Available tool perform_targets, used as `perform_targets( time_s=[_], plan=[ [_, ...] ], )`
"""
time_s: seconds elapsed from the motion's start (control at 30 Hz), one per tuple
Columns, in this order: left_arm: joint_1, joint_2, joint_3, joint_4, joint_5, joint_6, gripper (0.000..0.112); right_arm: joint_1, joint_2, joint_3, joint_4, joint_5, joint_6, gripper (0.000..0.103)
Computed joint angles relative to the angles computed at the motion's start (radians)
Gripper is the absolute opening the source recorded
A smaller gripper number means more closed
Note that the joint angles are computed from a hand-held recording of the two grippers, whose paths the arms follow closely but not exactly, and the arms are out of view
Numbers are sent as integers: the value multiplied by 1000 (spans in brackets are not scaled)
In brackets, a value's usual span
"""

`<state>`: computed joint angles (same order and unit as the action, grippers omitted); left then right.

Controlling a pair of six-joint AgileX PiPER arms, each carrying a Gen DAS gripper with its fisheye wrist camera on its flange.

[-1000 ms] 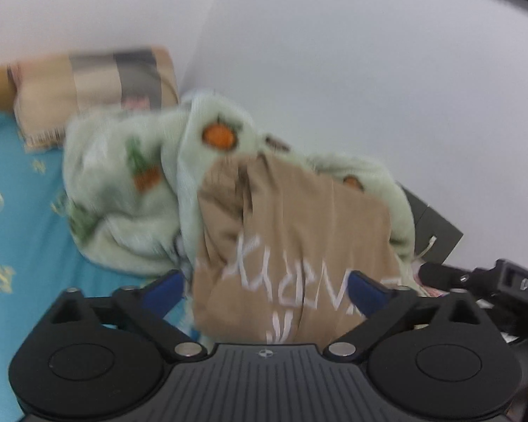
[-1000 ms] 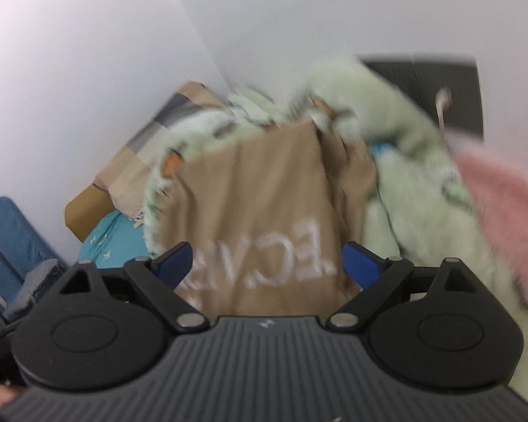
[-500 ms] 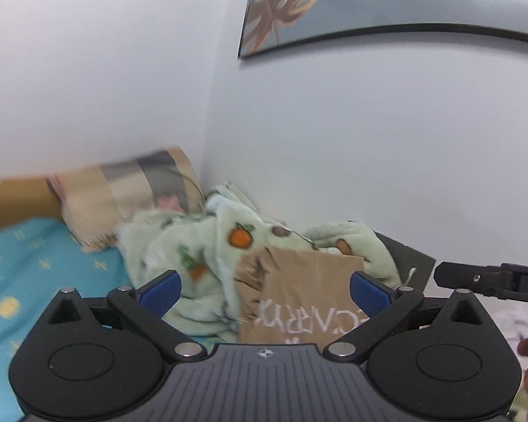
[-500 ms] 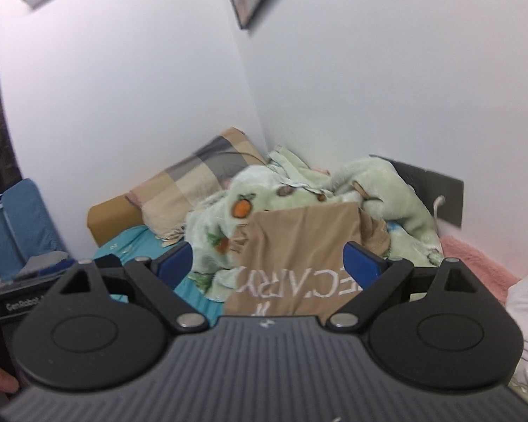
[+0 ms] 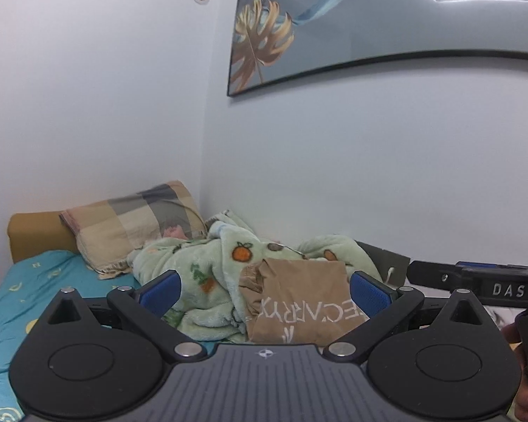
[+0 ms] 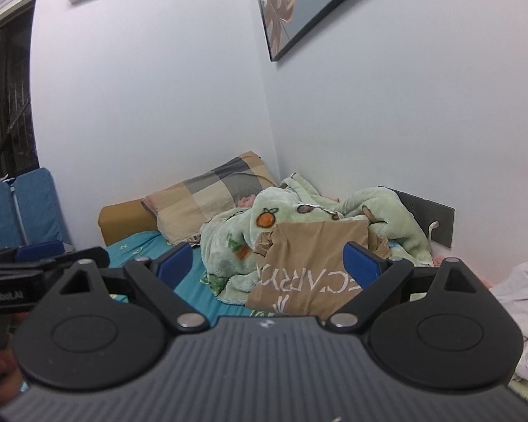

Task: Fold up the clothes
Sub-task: 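Open both grippers and release the bundle on the blanket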

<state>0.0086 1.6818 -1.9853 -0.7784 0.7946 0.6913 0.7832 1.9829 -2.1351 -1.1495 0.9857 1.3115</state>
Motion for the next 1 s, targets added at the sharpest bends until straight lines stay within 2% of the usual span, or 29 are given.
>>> perform_targets(
  time_s=[0.17, 0.33, 0.6, 0.8, 1.0],
  plan=[
    [43, -92, 145, -69, -66, 87, 103, 46, 40, -4, -94, 23, 66, 94],
    [84, -139, 268, -149, -127, 185, 103, 63, 118, -74, -132, 44, 85, 94],
    [138, -150, 353, -312, -125, 330, 103, 70, 264, -231, -126, 97, 53, 94],
    [144, -134, 361, -325, -128, 358, 103, 63, 343, -344, -87, 122, -7, 94],
    [159, -97, 337, -309, -104, 319, 103, 59, 379, -402, -76, 131, -42, 94]
  ],
)
